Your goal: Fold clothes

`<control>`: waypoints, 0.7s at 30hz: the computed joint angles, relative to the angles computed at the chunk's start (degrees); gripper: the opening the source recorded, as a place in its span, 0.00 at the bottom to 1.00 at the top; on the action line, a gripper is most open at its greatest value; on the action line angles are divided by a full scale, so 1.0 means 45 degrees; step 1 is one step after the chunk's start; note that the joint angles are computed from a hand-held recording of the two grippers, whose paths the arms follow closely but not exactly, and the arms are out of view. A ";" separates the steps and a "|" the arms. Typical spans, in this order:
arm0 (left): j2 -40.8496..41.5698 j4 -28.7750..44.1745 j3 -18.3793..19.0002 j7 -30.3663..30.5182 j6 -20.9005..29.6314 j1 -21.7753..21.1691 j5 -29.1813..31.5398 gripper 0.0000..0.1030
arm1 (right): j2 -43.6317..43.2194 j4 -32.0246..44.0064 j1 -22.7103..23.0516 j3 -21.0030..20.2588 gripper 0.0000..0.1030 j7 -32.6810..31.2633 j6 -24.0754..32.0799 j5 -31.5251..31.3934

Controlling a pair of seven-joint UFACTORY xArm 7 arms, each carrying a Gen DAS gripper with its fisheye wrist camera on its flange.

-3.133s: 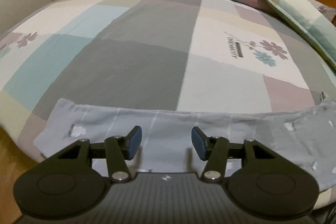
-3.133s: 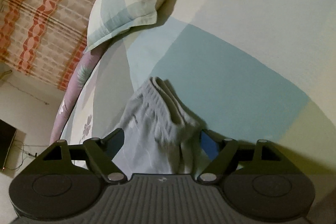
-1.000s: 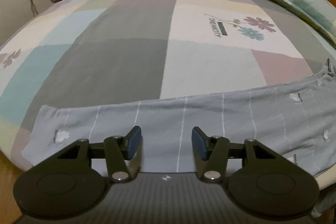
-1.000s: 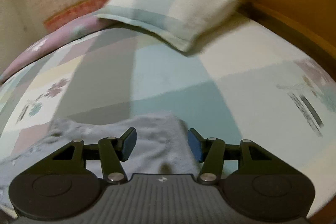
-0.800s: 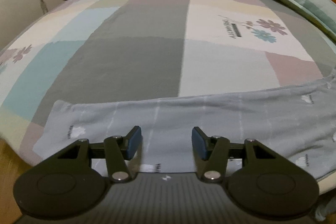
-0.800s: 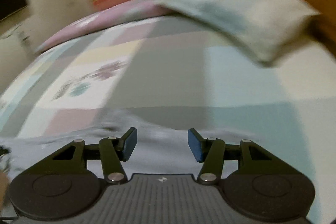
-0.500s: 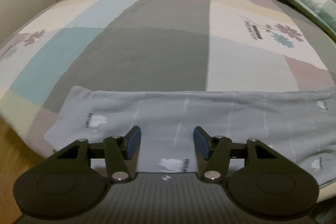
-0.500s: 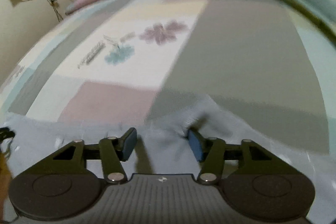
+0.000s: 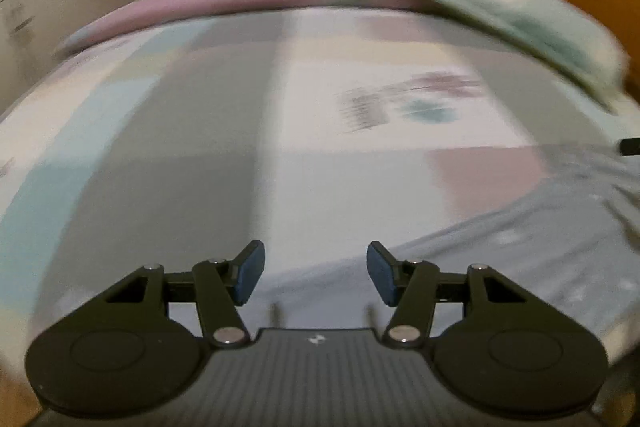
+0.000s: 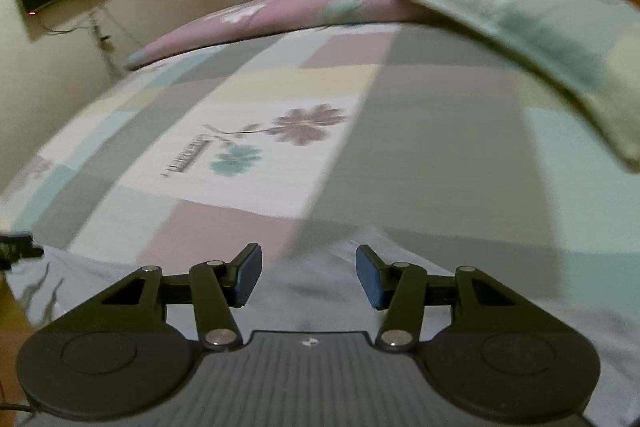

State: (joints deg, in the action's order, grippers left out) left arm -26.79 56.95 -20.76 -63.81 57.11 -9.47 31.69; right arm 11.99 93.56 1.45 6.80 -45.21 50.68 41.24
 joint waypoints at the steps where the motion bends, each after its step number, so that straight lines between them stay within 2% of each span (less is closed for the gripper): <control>1: 0.0707 0.0353 0.0210 0.0596 -0.1120 -0.0140 0.0104 0.52 | -0.0420 -0.0538 -0.0145 -0.0174 0.56 0.0044 -0.0177 -0.0069; 3: 0.2121 0.1183 0.0447 0.1631 -0.2715 -0.0363 0.0255 0.22 | -0.1094 -0.1480 -0.0357 -0.0505 0.56 0.0128 -0.0498 -0.0152; 5: 0.3734 0.2315 0.0712 0.2823 -0.3954 -0.0696 0.0330 0.21 | -0.1495 -0.2053 -0.0534 -0.0769 0.56 0.0223 -0.0543 0.0082; 8: 0.5940 0.4106 0.1082 0.4071 -0.4397 -0.1241 0.0320 0.21 | -0.1969 -0.2748 -0.0735 -0.1121 0.56 0.0331 -0.0642 0.0523; 11: 0.7371 0.5383 0.1442 0.4985 -0.4019 -0.1758 -0.0158 0.21 | -0.2173 -0.3099 -0.0779 -0.1305 0.56 0.0168 -0.0806 0.1078; 17: 0.7866 0.5724 0.2182 0.6485 -0.3463 -0.2520 -0.1078 0.23 | -0.2270 -0.3388 -0.0847 -0.1518 0.57 -0.0082 -0.0824 0.1714; 19: 0.7928 0.5748 0.2439 0.6858 -0.3512 -0.2726 -0.1459 0.19 | -0.2195 -0.3356 -0.0834 -0.1505 0.57 0.0019 -0.0803 0.1756; 20: 0.7936 0.5751 0.2539 0.6979 -0.3550 -0.2817 -0.1592 0.08 | -0.2182 -0.3372 -0.0824 -0.1492 0.57 0.0048 -0.0846 0.1763; 21: 0.7931 0.5745 0.2621 0.7057 -0.3583 -0.2896 -0.1670 0.01 | -0.2181 -0.3380 -0.0818 -0.1481 0.57 0.0081 -0.0860 0.1764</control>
State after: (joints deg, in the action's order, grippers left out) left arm 8.90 82.80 -8.97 -32.06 40.98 -22.50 24.18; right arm 2.17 78.35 -2.23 0.13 -44.84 46.81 49.18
